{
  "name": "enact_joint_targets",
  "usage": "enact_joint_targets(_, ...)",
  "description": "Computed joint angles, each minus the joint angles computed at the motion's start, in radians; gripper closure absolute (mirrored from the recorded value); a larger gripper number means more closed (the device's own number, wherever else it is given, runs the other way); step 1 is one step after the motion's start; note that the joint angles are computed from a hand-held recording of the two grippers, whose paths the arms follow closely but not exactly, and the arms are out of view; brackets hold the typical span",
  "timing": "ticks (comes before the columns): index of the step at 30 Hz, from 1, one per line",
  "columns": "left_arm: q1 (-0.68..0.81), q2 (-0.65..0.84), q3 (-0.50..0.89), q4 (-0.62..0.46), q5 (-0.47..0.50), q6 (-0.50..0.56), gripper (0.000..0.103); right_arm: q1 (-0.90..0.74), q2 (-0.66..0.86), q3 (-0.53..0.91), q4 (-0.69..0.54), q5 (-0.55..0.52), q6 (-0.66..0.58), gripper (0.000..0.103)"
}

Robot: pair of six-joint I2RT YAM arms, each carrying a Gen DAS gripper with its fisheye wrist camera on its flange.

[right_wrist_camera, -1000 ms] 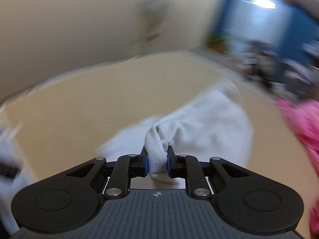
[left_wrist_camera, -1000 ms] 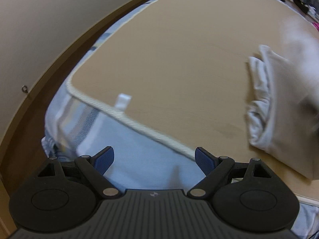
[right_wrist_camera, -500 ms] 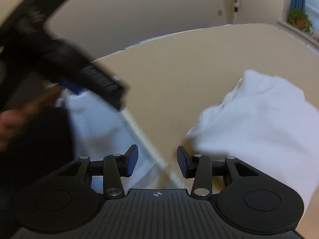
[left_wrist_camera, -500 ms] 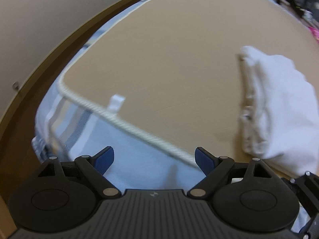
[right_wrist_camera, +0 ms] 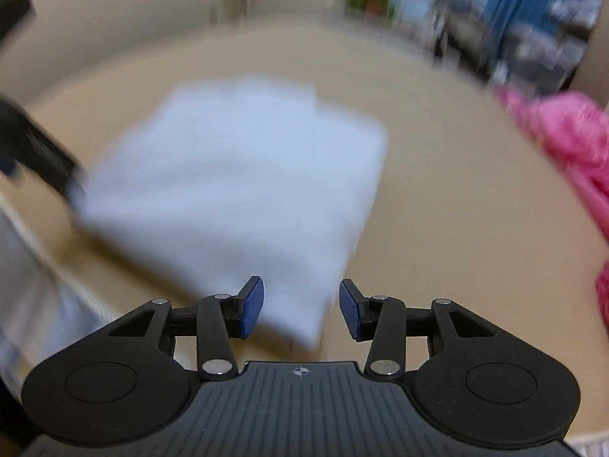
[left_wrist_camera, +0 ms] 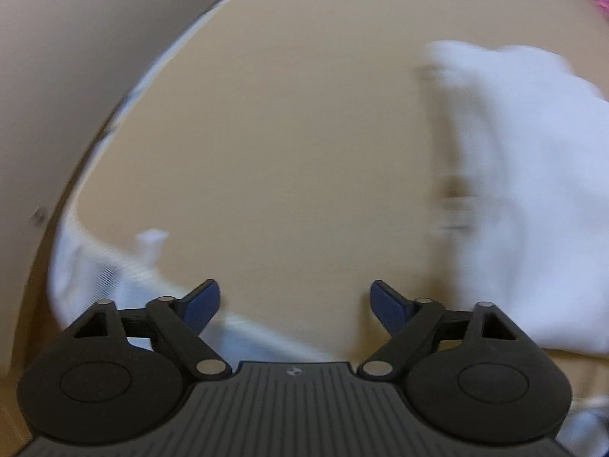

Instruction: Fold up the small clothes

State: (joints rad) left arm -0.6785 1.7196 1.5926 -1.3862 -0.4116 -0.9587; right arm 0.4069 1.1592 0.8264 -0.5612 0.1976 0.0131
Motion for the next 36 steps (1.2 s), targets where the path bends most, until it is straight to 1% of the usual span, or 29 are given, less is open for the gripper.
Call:
enact_joint_targets(2,0.057,-0.144,-0.127,0.073,0.047,0.02,0.016,-0.025,-0.058,-0.027,0.003,-0.074,0.033,0.058)
enact_joint_targets(3,0.078,-0.204,-0.167,0.104,0.071,0.038,0.016,-0.027,-0.072,-0.035,0.004,-0.088,0.035,0.058)
enact_joint_targets(6,0.089,-0.308,-0.213,0.187,0.126,0.114,0.015,-0.007,-0.114,-0.058,0.0,-0.073,0.022,0.057)
enact_joint_targets(7,0.082,-0.315,-0.207,0.209,0.149,0.139,0.015,-0.025,-0.122,-0.083,0.019,-0.083,0.012,0.057)
enact_joint_targets(9,0.067,-0.298,-0.184,0.252,0.206,0.17,0.015,-0.035,-0.127,-0.073,-0.004,-0.097,0.027,0.057)
enact_joint_targets(12,0.06,-0.233,-0.144,0.29,0.266,0.177,0.017,-0.058,-0.129,-0.044,-0.039,-0.118,0.03,0.057)
enact_joint_targets(14,0.066,-0.189,-0.128,0.306,0.296,0.174,0.027,-0.07,-0.126,-0.033,-0.049,-0.127,0.019,0.057)
enact_joint_targets(15,0.08,-0.173,-0.125,0.312,0.323,0.17,0.034,-0.073,-0.136,-0.028,-0.065,-0.131,0.019,0.057)
enact_joint_targets(16,0.087,-0.171,-0.137,0.329,0.352,0.16,0.037,-0.075,-0.132,-0.024,-0.066,-0.137,0.019,0.057)
enact_joint_targets(19,0.126,-0.187,-0.189,0.38,0.401,0.153,0.038,-0.076,-0.12,-0.017,-0.061,-0.142,0.019,0.057)
enact_joint_targets(25,0.146,-0.185,-0.204,0.437,0.47,0.173,0.039,-0.052,-0.096,-0.008,-0.051,-0.127,0.013,0.057)
enact_joint_targets(28,0.169,-0.191,-0.241,0.493,0.547,0.161,0.04,-0.041,-0.093,-0.009,-0.05,-0.116,0.002,0.056)
enact_joint_targets(29,0.172,-0.2,-0.254,0.507,0.555,0.153,0.042,-0.038,-0.093,-0.011,-0.05,-0.113,-0.005,0.056)
enact_joint_targets(30,0.171,-0.216,-0.265,0.515,0.56,0.153,0.064,-0.035,-0.093,-0.012,-0.051,-0.108,-0.013,0.056)
enact_joint_targets(31,0.175,-0.229,-0.279,0.533,0.576,0.155,0.095,-0.034,-0.094,-0.014,-0.052,-0.106,-0.019,0.056)
enact_joint_targets(32,0.178,-0.239,-0.287,0.544,0.592,0.149,0.098,-0.032,-0.095,-0.015,-0.054,-0.105,-0.022,0.055)
enact_joint_targets(34,0.169,-0.258,-0.291,0.551,0.566,0.141,0.099,-0.03,-0.098,-0.017,-0.059,-0.101,-0.022,0.055)
enact_joint_targets(36,0.169,-0.273,-0.287,0.536,0.544,0.144,0.099,-0.025,-0.094,-0.018,-0.059,-0.094,-0.022,0.055)
